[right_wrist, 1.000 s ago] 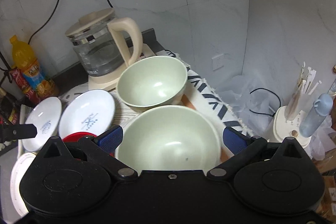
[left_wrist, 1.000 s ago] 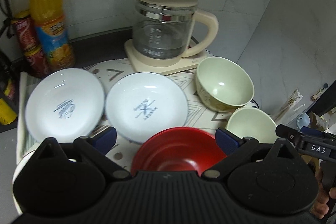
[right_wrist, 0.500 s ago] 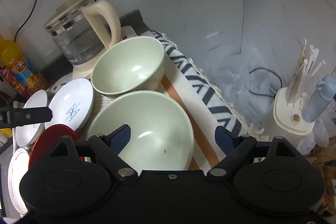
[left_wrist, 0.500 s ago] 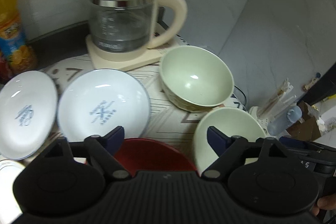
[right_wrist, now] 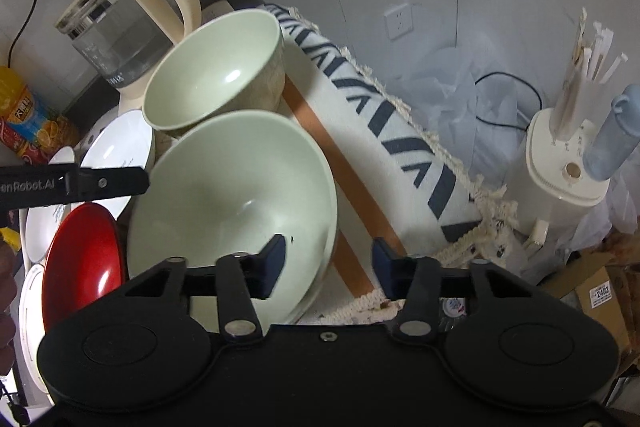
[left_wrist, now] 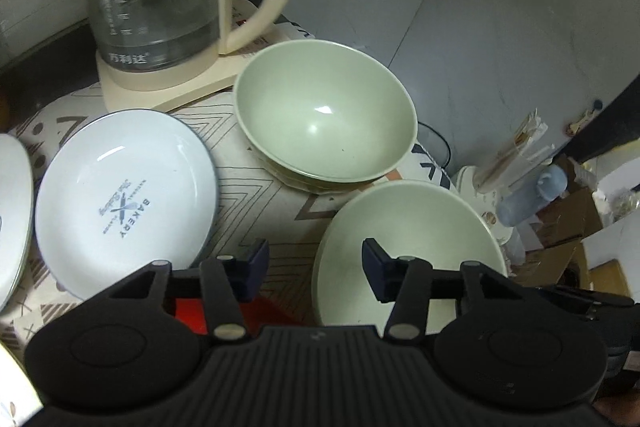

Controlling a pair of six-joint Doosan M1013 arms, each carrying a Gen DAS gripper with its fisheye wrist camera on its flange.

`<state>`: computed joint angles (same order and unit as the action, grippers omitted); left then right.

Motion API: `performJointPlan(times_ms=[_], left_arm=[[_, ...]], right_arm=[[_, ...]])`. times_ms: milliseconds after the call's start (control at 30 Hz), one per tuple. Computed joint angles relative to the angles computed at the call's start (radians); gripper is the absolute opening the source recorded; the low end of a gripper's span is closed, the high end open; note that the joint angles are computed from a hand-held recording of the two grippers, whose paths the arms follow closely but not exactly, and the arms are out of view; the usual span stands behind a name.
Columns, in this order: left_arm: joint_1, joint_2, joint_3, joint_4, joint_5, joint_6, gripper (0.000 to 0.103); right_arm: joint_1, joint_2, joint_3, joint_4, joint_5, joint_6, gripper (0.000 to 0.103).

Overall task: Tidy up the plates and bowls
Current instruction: 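Close the left gripper on the green bowl rim while the right gripper closes beside it, then lift the green bowl with both grippers and lower it into the red bowl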

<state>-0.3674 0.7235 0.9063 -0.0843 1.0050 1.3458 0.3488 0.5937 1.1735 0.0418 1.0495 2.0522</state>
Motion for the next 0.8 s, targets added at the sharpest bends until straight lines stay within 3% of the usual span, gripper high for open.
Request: performJointPlan(times_ms=[267, 333, 433, 567, 800], left_arm=[[0.005, 0.067, -0.086, -0.068, 0.124, -0.009, 0.023], [0.002, 0.073, -0.092, -0.061, 0.129, -0.016, 0.020], [0.005, 0.074, -0.096, -0.073, 0.134, -0.019, 0.020], [0.006, 0.052, -0.067, -0.090, 0.104, 0.006, 0.020], [0.013, 0.009, -0.022, -0.098, 0.045, -0.004, 0.020]], right_arm=[[-0.009, 0.009, 0.002, 0.056, 0.022, -0.020, 0.029], [-0.010, 0.012, -0.002, 0.074, 0.021, -0.043, 0.019], [-0.005, 0.006, 0.003, 0.046, 0.002, -0.024, 0.018], [-0.007, -0.014, 0.025, 0.025, -0.060, -0.012, 0.017], [0.002, -0.021, 0.008, -0.009, -0.098, -0.011, 0.017]])
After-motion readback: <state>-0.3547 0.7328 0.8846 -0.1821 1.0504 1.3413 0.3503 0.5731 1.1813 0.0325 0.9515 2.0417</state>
